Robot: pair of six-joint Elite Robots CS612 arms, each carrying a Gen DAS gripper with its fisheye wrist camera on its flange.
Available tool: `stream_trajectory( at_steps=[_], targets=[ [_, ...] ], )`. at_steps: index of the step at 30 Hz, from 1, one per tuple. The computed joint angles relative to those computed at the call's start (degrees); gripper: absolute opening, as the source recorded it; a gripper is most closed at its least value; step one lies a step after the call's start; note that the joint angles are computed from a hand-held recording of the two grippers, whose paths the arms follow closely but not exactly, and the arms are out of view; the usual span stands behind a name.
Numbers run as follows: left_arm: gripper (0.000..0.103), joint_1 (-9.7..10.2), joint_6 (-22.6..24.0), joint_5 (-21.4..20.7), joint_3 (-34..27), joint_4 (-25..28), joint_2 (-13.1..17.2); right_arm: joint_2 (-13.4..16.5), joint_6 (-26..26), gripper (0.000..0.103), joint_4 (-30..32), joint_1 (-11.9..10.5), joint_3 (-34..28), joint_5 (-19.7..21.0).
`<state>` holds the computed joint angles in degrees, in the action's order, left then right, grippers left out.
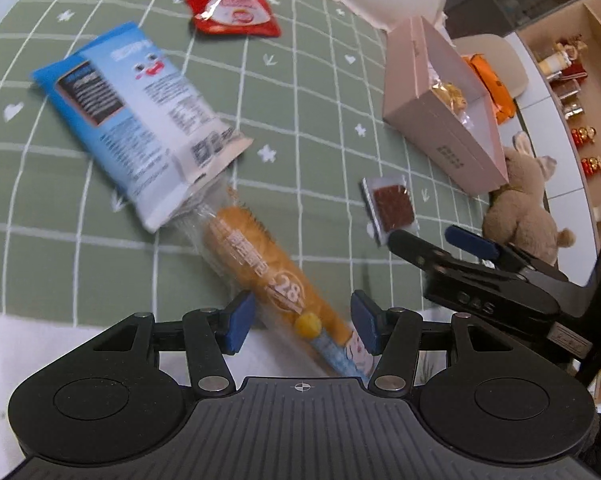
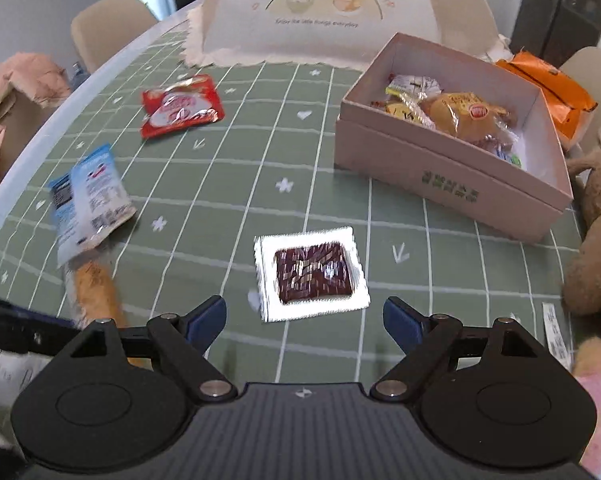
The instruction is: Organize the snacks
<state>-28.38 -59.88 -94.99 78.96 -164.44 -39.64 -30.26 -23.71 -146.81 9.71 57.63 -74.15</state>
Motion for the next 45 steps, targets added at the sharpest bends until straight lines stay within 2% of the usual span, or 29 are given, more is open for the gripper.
stream_trajectory(
  at_steps=[2, 4, 6, 8, 9, 10, 13, 18, 19, 22, 25, 29, 32, 33, 36, 39, 42, 45],
  targets=[
    [0.058, 0.17, 0.81, 0.18, -1.18, -0.42, 0.73, 1.73, 1.93, 0.086, 0.33, 0.47, -2.51, -2.55],
    [0.058, 0.48, 1.39, -0.12, -2.32, -1.17, 1.47, 3.26, 4.17, 0.086, 2.23, 0.46, -4.94, -2.68],
    [0.058, 0.78, 1.97, -0.18, -3.41, -1.89, 2.08, 4.12, 5.73, 0.080, 2.82, 0.34, -6.21, -2.39],
    [0.058, 1.01, 2.58, 0.57, -4.21, -2.40, 2.33, 3.96, 4.18, 0.059, 2.66, 0.34, -6.00, -1.65],
    [0.058, 1.16, 2.82, 1.12, -4.39, -2.90, 2.33, 3.65, 2.88, 0.053, 2.93, 0.32, -5.61, -0.85],
    [0.058, 1.32, 3.00, 2.14, -4.54, -3.53, 2.33, 3.28, 1.53, 0.050, 3.63, 0.32, -5.18, -0.04],
    [0.058, 2.04, 4.02, 6.27, -5.58, -2.89, 2.33, 2.01, -1.38, 0.050, 3.14, 0.29, -2.71, 1.37],
    [0.058, 4.42, 4.29, 16.16, -10.79, 2.75, 4.13, 0.56, -1.45, 0.054, 0.70, -0.03, 0.54, 0.88],
    [0.058, 5.07, 3.34, 17.54, -12.48, 3.91, 5.01, 0.51, -1.17, 0.059, 0.72, -0.02, 0.62, 0.43],
    [0.058, 7.13, 0.48, 19.06, -18.77, 7.76, 8.50, 0.50, 0.31, 0.069, 0.18, -0.05, 0.87, -0.74],
    [0.058, 8.17, 0.72, 19.52, -26.53, 15.15, 12.46, 0.40, 1.77, 0.077, -0.58, -0.06, 1.38, -2.06],
    [0.049, 7.95, 6.14, 21.13, -34.20, 22.25, 16.43, 0.25, 2.58, 0.082, -0.58, -0.28, 1.73, -2.48],
    [0.044, 7.00, 13.23, 23.55, -37.47, 25.32, 18.02, 0.39, 3.00, 0.087, -0.53, -0.39, 1.58, -2.69],
    [0.040, 6.79, 15.68, 23.08, -37.52, 24.93, 18.15, 0.43, 3.00, 0.087, -0.42, -0.44, 1.50, -2.69],
    [0.040, 6.08, 21.70, 21.04, -37.09, 23.14, 18.14, 0.44, 3.04, 0.090, -0.52, -0.50, 1.59, -2.62],
    [0.039, 5.49, 25.40, 17.26, -34.62, 20.42, 17.06, 0.60, 2.91, 0.093, -0.74, -0.55, 1.47, -2.45],
    [0.030, 5.22, 25.17, 11.28, -30.11, 16.55, 15.02, 0.69, 2.28, 0.095, -0.70, -0.64, 1.37, -2.14],
    [0.029, 5.22, 21.76, 3.46, -25.18, 10.89, 13.20, 1.02, 1.82, 0.100, -0.40, -0.72, 0.84, -1.96]
  ],
)
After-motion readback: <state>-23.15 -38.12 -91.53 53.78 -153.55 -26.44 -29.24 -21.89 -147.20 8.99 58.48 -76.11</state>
